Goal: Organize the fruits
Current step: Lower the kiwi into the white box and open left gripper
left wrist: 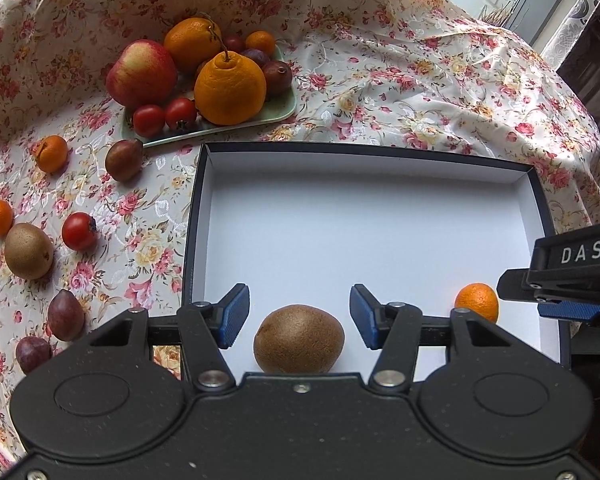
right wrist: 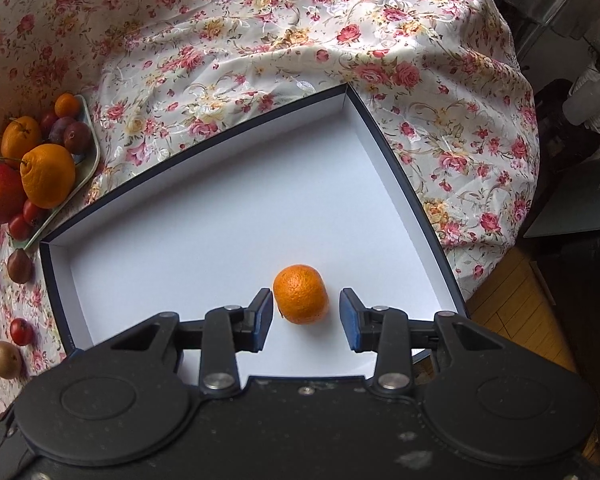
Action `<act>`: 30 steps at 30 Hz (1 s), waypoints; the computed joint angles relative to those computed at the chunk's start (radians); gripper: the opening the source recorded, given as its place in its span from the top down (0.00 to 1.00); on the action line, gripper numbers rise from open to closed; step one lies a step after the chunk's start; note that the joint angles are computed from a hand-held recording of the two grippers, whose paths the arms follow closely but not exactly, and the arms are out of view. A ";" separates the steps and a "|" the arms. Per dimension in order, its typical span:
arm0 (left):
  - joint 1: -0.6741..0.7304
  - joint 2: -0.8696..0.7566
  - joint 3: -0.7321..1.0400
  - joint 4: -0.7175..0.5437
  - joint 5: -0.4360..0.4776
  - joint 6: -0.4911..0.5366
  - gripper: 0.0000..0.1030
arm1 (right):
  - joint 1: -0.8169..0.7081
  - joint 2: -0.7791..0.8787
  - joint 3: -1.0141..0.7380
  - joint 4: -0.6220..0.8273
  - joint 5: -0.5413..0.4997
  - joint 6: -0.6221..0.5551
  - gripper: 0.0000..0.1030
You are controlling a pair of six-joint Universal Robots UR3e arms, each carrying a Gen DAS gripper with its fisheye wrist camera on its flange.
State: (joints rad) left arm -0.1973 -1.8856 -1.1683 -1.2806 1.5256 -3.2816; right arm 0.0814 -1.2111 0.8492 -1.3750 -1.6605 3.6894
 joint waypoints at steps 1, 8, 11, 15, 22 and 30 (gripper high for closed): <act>-0.001 0.000 0.000 0.002 0.005 -0.002 0.42 | -0.002 -0.013 0.013 -0.022 0.012 -0.008 0.62; 0.030 0.032 -0.035 0.026 0.025 -0.023 0.42 | 0.058 0.025 -0.076 -0.031 -0.009 -0.083 0.62; 0.051 0.051 -0.053 0.036 0.025 -0.025 0.42 | 0.086 0.048 -0.126 -0.010 -0.039 -0.084 0.61; 0.083 0.079 -0.076 0.044 0.021 -0.021 0.42 | 0.090 0.055 -0.140 -0.006 -0.010 -0.088 0.61; 0.130 0.117 -0.101 0.043 0.010 0.006 0.42 | 0.106 0.072 -0.163 -0.021 0.018 -0.015 0.61; 0.198 0.162 -0.129 0.036 0.000 0.035 0.42 | 0.157 0.033 -0.056 -0.197 -0.009 0.128 0.61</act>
